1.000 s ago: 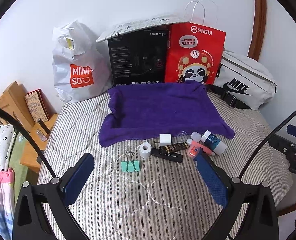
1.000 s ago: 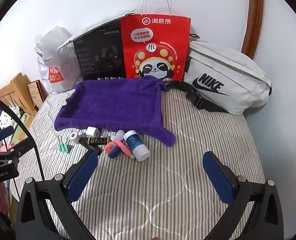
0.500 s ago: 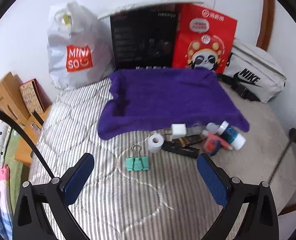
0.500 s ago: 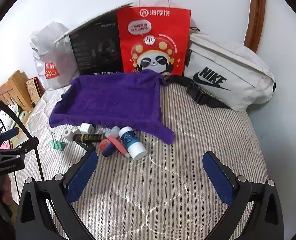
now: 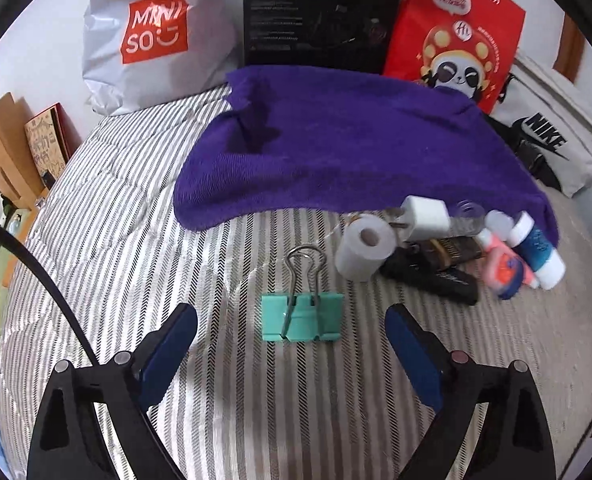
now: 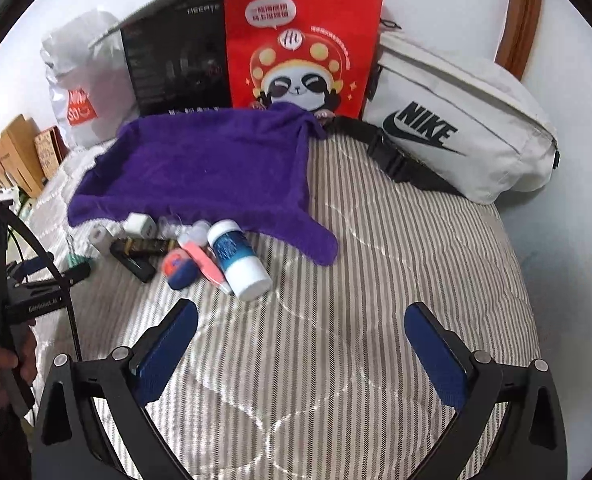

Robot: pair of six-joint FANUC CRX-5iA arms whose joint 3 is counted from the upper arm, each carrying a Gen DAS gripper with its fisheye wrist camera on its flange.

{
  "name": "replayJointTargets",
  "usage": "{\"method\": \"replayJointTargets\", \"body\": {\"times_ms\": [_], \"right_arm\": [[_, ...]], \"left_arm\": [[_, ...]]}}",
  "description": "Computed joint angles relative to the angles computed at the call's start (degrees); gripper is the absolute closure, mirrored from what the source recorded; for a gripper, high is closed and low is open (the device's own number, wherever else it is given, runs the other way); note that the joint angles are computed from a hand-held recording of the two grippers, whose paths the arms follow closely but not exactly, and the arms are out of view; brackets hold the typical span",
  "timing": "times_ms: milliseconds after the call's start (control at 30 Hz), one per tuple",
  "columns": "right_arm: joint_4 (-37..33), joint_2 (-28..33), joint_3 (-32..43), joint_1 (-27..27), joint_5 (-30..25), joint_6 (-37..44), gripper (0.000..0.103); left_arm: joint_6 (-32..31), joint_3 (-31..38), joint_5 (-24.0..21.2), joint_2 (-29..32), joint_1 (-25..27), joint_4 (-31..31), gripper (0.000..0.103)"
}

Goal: Organize rigid objects
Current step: 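Grasp the teal binder clip with the left gripper while the right grasps the blue-white bottle, then lift the clip with the left gripper while the right lifts the bottle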

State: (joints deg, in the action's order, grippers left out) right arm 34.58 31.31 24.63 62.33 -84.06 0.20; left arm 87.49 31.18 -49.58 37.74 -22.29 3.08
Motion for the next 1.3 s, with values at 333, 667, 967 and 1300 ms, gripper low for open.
{"method": "replayJointTargets", "body": {"times_ms": [333, 667, 967, 1300], "right_arm": [[-1.48, -1.71, -4.67, -1.20, 4.94, -1.49, 0.009], [-2.02, -2.52, -8.44, -4.83, 16.45, -1.02, 0.023], [-6.33, 3.41, -2.10, -7.70, 19.27, 12.06, 0.044], [-8.76, 3.40, -2.97, -9.69, 25.74, 13.52, 0.060]], "left_arm": [[1.70, -3.59, 6.16, -1.01, -0.14, -1.61, 0.032], [1.28, -5.51, 8.21, -2.44, -0.63, -3.13, 0.064], [0.70, -5.83, 8.43, -2.45, -0.34, -2.10, 0.063], [0.69, -5.89, 8.50, -2.46, -0.33, -2.04, 0.063]]}}
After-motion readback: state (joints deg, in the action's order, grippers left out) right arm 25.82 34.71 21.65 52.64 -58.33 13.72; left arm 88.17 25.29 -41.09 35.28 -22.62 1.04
